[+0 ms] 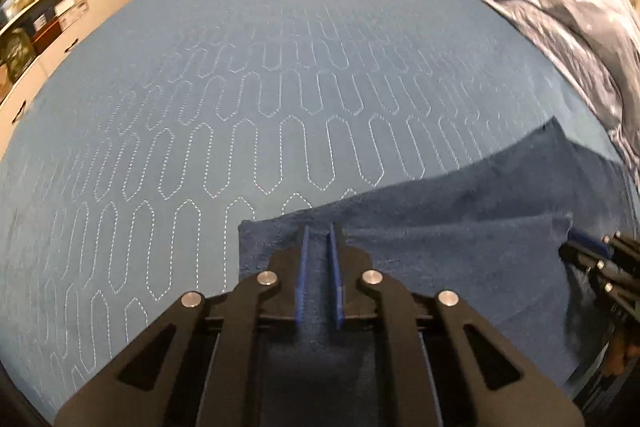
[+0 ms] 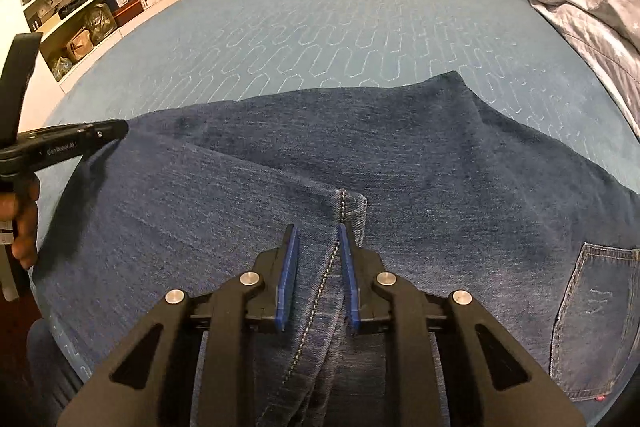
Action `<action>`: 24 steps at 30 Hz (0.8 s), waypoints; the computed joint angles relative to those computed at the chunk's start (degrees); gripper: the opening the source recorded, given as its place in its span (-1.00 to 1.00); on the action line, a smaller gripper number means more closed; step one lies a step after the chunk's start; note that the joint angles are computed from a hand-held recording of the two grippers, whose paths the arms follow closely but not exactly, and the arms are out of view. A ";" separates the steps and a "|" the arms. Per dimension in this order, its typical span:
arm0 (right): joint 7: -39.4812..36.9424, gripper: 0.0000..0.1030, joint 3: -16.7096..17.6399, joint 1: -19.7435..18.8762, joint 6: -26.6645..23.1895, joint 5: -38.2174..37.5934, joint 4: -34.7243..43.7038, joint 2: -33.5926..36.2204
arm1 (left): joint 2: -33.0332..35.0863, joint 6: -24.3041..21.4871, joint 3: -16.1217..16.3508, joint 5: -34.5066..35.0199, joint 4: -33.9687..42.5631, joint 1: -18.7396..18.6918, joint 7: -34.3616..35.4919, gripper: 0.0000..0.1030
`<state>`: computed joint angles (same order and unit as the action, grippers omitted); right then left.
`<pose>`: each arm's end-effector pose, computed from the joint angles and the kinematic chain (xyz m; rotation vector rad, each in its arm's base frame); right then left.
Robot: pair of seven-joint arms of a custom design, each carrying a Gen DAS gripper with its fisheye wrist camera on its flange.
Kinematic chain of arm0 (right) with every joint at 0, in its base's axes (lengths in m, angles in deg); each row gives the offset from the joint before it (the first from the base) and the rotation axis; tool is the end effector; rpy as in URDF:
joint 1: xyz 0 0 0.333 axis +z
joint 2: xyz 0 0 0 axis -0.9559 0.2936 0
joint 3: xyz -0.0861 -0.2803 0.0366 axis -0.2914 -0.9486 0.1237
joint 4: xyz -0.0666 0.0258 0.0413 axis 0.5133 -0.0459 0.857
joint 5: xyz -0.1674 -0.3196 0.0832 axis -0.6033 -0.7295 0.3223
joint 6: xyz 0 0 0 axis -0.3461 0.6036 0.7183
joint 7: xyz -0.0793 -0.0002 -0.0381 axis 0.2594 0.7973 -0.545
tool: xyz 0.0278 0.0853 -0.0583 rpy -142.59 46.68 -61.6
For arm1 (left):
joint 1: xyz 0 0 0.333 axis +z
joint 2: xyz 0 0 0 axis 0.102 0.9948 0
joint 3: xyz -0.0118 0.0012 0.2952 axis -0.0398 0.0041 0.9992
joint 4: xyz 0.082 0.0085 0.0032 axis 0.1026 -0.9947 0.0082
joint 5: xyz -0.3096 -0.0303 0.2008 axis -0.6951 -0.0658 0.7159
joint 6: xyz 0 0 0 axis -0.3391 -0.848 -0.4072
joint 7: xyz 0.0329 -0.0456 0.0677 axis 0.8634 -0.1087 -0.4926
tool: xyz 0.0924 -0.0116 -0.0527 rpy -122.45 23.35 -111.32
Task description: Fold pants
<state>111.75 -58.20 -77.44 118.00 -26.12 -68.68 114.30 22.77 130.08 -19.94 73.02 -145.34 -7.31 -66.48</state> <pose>0.6816 -0.0403 0.3263 -2.2907 1.1804 -0.2491 0.6035 -0.2398 0.3889 -2.1893 1.5443 -0.5923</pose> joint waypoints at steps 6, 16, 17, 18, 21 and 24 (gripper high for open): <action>1.21 -0.63 -0.03 -0.82 -3.39 0.04 2.40 0.79 | -11.28 1.83 1.70 13.56 -11.49 -3.84 -20.92 -0.68; -4.75 -0.61 0.49 -5.88 -5.08 7.76 -3.90 -6.90 | -12.18 -10.69 -6.92 15.94 -15.31 -9.04 -28.83 -0.59; -8.03 -0.61 0.78 -6.16 -6.09 9.17 -7.43 -9.74 | -12.30 -11.14 -6.64 18.67 -15.91 -9.89 -32.74 -0.59; -10.16 -0.61 0.55 -5.78 -6.48 9.93 -9.25 -11.19 | -11.78 -11.64 -6.64 19.33 -15.57 -10.28 -33.89 -0.59; -19.10 -0.62 0.12 -2.98 -1.18 12.37 -17.43 -16.12 | -10.34 -13.78 -6.59 18.73 -13.60 -10.89 -32.28 -0.59; -16.23 -0.62 -1.70 0.02 2.14 9.92 -19.38 -16.15 | -10.12 -13.83 -6.37 19.93 -13.80 -11.48 -33.19 -0.58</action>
<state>95.51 -59.90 -77.42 120.14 -16.20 -88.06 98.15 12.65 116.26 -26.31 92.95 -159.14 -18.78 -99.67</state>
